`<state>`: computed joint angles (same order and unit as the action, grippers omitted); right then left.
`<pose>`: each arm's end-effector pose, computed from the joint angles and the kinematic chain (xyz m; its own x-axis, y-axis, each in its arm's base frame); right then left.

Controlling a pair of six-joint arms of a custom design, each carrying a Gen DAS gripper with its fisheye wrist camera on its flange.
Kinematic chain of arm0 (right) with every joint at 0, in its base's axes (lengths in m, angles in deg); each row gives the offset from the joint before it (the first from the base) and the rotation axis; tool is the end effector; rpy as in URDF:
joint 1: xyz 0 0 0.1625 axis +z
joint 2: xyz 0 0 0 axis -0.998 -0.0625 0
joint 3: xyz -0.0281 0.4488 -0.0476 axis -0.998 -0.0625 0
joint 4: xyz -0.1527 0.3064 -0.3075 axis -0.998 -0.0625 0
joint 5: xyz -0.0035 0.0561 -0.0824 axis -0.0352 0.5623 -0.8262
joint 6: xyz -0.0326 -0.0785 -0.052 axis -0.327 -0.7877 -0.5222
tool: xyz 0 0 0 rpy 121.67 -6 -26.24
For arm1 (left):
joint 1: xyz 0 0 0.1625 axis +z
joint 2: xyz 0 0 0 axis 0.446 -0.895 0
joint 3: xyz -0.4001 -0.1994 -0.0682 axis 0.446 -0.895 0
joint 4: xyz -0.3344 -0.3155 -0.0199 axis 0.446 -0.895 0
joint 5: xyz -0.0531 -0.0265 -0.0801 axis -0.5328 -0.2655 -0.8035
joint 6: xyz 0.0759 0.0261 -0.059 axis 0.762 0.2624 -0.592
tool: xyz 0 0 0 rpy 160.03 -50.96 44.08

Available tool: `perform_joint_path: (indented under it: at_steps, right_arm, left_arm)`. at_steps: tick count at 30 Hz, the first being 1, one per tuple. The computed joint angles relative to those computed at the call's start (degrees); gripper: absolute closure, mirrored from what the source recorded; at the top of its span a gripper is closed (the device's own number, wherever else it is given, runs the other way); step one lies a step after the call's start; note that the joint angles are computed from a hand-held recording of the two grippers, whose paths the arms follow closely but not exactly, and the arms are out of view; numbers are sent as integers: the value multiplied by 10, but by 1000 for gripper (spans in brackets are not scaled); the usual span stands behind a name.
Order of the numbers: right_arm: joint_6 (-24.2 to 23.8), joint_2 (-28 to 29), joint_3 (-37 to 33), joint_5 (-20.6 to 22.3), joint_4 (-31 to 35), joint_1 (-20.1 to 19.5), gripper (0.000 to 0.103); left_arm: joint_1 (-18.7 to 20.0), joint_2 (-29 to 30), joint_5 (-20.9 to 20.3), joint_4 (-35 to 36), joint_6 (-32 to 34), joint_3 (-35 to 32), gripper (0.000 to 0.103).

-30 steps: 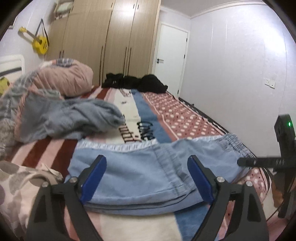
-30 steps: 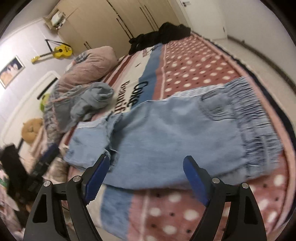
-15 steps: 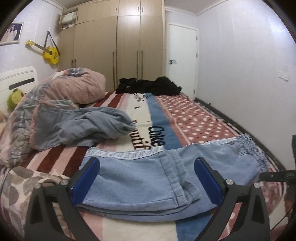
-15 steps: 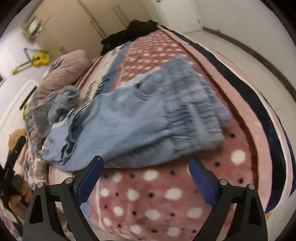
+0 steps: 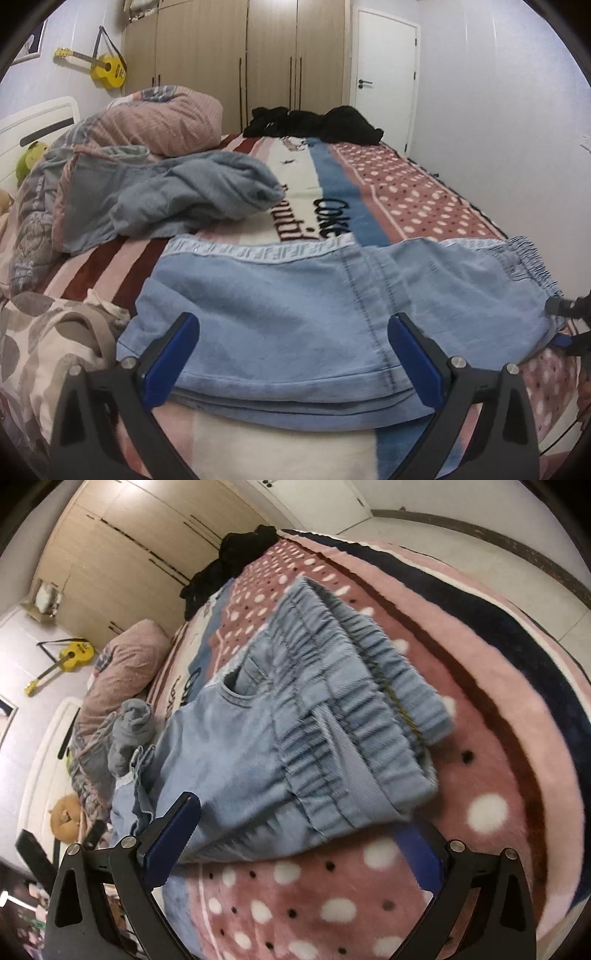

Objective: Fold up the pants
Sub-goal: 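Grasp the elastic waistband end of the jeans with the right tool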

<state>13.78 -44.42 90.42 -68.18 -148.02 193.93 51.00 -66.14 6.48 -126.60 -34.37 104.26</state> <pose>0.2004 -0.4308 0.0272 -0.7882 0.6153 -0.0098 0.3014 0.3721 -0.8779 -0.0036 -0.7311 0.2340 -0.5733 0.6256 -0.5291 0.8144 0.5060 -0.2841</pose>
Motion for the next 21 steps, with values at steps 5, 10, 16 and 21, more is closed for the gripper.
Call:
perform_joint_path:
  at_steps: [5,10,16,21]
  right_arm:
    - [-9,8,-12,45,-40,-17,2]
    - [-6,15,-32,37,-44,-19,5]
    - [-5,18,-43,-16,-61,-10,60]
    - [-70,29,-77,-80,-47,20,82]
  left_arm:
    - [4,9,7,3,-7,-10,2]
    - [4,13,4,12,-11,-17,2]
    - [7,17,8,9,-15,-26,2]
    - [16,15,7,9,-25,-42,2]
